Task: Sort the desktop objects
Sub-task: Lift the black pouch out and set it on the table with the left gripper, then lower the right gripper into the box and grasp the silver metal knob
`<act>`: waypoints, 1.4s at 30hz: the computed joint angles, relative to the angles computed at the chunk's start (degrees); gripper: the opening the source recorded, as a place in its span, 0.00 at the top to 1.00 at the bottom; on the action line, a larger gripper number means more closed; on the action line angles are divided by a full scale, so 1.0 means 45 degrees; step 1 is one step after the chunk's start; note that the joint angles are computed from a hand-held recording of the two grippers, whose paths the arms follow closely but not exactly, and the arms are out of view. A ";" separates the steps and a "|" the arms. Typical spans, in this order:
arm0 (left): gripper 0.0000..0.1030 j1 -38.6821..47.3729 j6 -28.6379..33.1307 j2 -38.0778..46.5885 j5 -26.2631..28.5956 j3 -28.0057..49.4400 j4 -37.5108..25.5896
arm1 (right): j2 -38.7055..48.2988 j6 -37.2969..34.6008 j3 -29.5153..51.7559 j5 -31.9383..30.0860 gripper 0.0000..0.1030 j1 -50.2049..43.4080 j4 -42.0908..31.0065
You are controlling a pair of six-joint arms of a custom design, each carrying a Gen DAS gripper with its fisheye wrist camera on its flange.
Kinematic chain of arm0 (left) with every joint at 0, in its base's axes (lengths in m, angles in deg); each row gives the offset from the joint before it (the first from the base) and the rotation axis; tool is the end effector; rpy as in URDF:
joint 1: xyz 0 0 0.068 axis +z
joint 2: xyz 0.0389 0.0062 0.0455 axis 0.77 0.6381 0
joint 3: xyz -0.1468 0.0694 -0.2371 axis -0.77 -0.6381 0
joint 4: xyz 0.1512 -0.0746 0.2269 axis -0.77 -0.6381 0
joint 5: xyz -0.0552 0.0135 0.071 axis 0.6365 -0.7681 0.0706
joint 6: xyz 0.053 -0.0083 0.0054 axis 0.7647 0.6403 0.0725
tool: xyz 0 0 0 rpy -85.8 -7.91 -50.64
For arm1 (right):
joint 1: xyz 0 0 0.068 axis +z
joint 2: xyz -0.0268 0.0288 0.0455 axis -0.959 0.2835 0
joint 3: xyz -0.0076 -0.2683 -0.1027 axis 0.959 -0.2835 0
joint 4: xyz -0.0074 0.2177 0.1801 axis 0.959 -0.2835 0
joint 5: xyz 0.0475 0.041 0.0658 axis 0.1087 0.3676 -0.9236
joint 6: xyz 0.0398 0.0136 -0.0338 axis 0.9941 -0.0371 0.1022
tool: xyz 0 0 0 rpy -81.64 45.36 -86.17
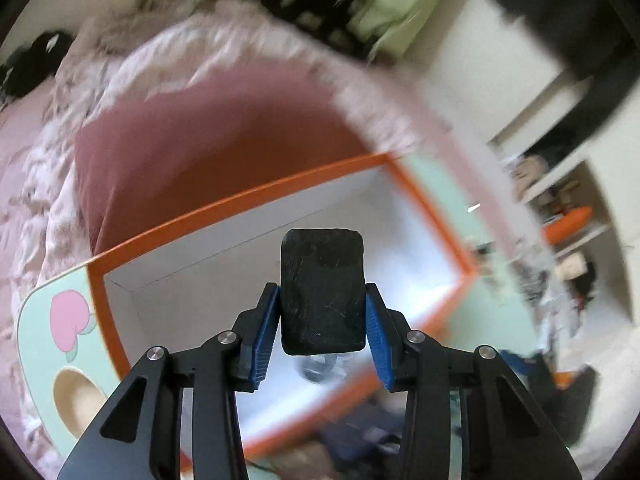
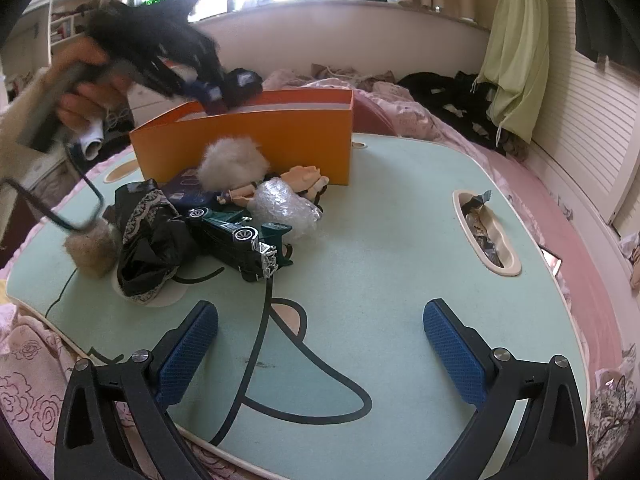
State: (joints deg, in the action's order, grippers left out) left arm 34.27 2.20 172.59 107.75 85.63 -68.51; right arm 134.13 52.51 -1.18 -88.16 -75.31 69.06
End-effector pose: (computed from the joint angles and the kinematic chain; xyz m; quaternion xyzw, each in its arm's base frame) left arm 0.4012 -0.1294 0.1319 0.1659 0.9380 -0.2194 0.2110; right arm 0.1853 0.0026 0.0228 -0.1406 0.9034 0.0557 0.4013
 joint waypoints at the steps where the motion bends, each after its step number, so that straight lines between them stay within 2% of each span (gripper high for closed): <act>1: 0.59 -0.0026 0.0060 -0.0526 0.0206 -0.0458 0.0170 | 0.0012 -0.0005 0.0002 -0.0004 0.00 -0.0006 0.0007; 4: 0.59 -0.0595 0.0184 -0.2217 0.0119 -0.2344 0.0850 | 0.0019 -0.0004 -0.0001 -0.0010 0.00 -0.0009 0.0017; 7: 0.58 -0.1187 0.0449 -0.3245 -0.0606 -0.4169 0.1765 | 0.0012 -0.0018 0.0003 -0.0017 0.00 -0.0021 0.0005; 12: 0.50 -0.1742 0.0123 -0.3735 -0.1875 -0.5723 0.3150 | 0.0041 -0.0003 -0.0013 -0.0006 0.00 -0.0001 0.0053; 15: 0.46 -0.1677 -0.0262 -0.4712 -0.2362 -0.6532 0.3331 | 0.0036 -0.0002 -0.0014 -0.0008 0.00 -0.0004 0.0051; 18: 0.44 -0.1552 -0.0420 -0.6280 -0.2618 -0.7236 0.2600 | 0.0043 0.0007 -0.0018 0.0004 0.00 0.0009 0.0065; 19: 0.41 -0.1496 -0.0461 -0.6865 -0.2687 -0.7454 0.2205 | 0.0043 0.0007 -0.0018 0.0004 0.00 0.0009 0.0065; 22: 0.37 -0.1373 -0.0437 -0.8505 -0.3177 -0.7856 0.0345 | 0.0033 0.0009 -0.0012 0.0018 0.00 0.0018 0.0048; 25: 0.37 -0.1270 -0.0624 -0.9210 -0.4333 -0.8105 -0.1546 | 0.0042 0.0007 -0.0016 0.0014 0.00 0.0013 0.0061; 27: 0.37 -0.1118 -0.0807 -0.9157 -0.4818 -0.8719 -0.1381 | -0.0064 0.0021 -0.0048 0.0054 0.00 0.0034 -0.0011; 30: 0.37 -0.0832 -0.1320 -0.8173 -0.4340 -0.9847 0.0528 | -0.0220 0.0064 -0.0147 0.0169 0.00 0.0106 -0.0057; 32: 0.37 -0.0816 -0.1697 -0.7110 -0.3561 -1.0537 0.2400 | -0.0217 0.0066 -0.0176 0.0199 0.00 0.0114 -0.0032; 34: 0.35 -0.1314 -0.2442 -0.5818 -0.3365 -1.1124 0.4641 | -0.0218 0.0065 -0.0223 0.0219 0.00 0.0130 0.0014; 35: 0.33 -0.2065 -0.2907 -0.5662 -0.4338 -1.1781 0.6375 | -0.0211 0.0043 -0.0222 0.0250 0.00 0.0133 0.0003; 36: 0.33 -0.2609 -0.3194 -0.5543 -0.5080 -1.2078 0.7213 | -0.0207 0.0041 -0.0230 0.0270 0.00 0.0129 0.0038; 37: 0.28 -0.3189 -0.3531 -0.5109 -0.5715 -1.2165 0.7830 | -0.0213 0.0029 -0.0228 0.0234 0.00 0.0088 0.0002; 38: 0.19 -0.3788 -0.3845 -0.4784 -0.6411 -1.2277 0.8442 | -0.0205 0.0006 -0.0241 0.0238 0.00 0.0075 0.0016; 39: 0.15 -0.4281 -0.4096 -0.4410 -0.6944 -1.2340 0.8959 | -0.0108 0.0131 -0.0145 0.0402 0.00 0.0246 0.0037; 40: 0.04 -0.4863 -0.4428 -0.3956 -0.7607 -1.2427 0.9604 | -0.0114 0.0140 -0.0134 0.0447 0.00 0.0274 0.0018; 42: 0.00 -0.5534 -0.4810 -0.3314 -0.8078 -1.2531 1.0576 | -0.0116 0.0192 -0.0114 0.0539 0.00 0.0346 -0.0038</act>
State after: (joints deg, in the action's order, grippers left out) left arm 9.37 -19.44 157.68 71.40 29.25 -20.92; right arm 133.61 53.37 -1.69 -85.74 -73.75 68.89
